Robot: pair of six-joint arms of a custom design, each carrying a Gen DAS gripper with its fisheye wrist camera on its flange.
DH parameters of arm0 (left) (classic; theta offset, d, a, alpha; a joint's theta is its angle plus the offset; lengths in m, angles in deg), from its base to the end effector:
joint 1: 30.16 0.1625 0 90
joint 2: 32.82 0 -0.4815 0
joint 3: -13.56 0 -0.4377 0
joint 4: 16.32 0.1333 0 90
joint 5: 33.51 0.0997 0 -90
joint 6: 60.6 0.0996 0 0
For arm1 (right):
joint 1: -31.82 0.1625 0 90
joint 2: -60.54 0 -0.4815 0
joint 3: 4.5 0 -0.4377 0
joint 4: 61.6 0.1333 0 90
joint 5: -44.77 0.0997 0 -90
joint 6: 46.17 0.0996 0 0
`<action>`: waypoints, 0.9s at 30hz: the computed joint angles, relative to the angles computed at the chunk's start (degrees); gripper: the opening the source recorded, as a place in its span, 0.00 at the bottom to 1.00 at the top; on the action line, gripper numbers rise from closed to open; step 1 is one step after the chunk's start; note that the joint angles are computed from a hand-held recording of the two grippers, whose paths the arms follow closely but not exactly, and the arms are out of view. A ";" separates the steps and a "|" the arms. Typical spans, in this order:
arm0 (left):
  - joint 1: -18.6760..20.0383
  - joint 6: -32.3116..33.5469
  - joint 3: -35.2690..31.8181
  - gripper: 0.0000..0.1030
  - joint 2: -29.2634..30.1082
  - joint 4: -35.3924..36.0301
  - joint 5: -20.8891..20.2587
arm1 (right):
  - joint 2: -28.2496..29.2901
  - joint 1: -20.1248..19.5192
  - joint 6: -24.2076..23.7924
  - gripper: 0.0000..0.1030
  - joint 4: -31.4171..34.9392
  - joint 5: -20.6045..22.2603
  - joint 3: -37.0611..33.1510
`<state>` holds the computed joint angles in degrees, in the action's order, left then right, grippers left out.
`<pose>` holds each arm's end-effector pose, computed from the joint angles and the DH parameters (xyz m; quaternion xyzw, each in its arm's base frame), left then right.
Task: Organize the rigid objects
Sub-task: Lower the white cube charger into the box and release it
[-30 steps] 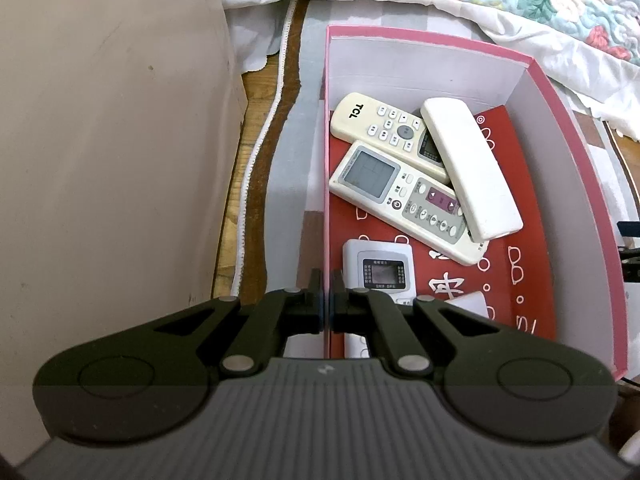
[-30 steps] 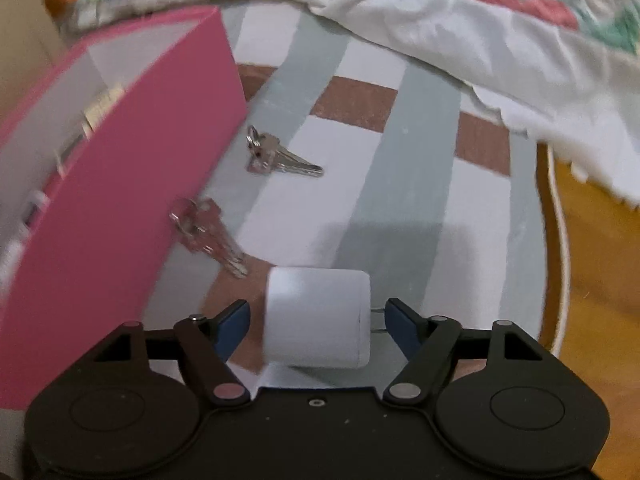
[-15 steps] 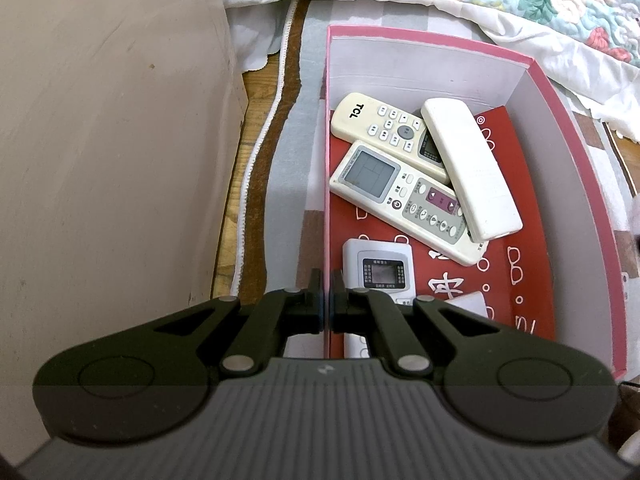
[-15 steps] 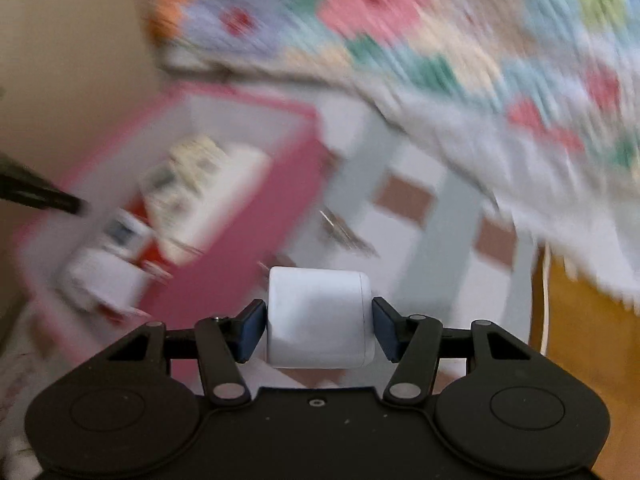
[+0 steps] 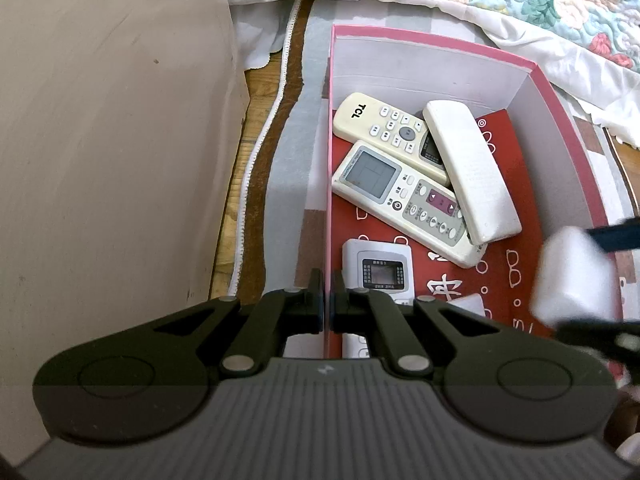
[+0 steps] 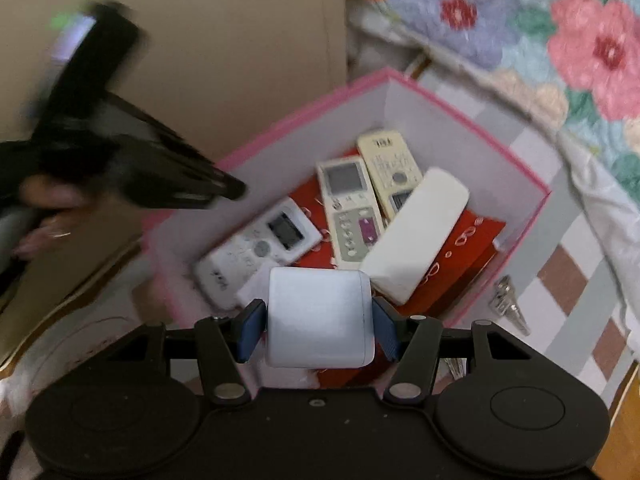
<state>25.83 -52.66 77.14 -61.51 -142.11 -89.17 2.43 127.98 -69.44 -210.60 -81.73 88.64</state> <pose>-0.3365 -0.8374 0.0626 0.3398 0.8929 -0.0739 0.2859 0.1526 -0.7242 0.2874 0.1731 -0.9150 0.1494 0.3323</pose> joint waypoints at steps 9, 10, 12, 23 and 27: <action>-0.13 0.61 0.53 0.02 -0.16 -0.70 0.41 | 4.75 -0.91 -7.45 0.62 -4.59 -8.51 -0.30; -0.12 0.53 0.54 0.02 -0.19 -0.63 0.37 | 3.97 -1.18 -6.91 0.63 -4.92 -6.31 0.15; -0.13 0.42 0.56 0.02 -0.21 -0.55 0.35 | 2.62 -1.45 -7.11 0.71 -9.07 -3.19 1.35; -0.08 0.80 0.57 0.02 -0.18 -0.54 0.46 | -9.68 -3.03 -13.85 0.72 -25.53 4.93 11.99; -0.02 0.64 0.41 0.02 -0.16 -0.31 0.33 | -11.89 -6.68 -15.65 0.75 -32.25 7.10 16.40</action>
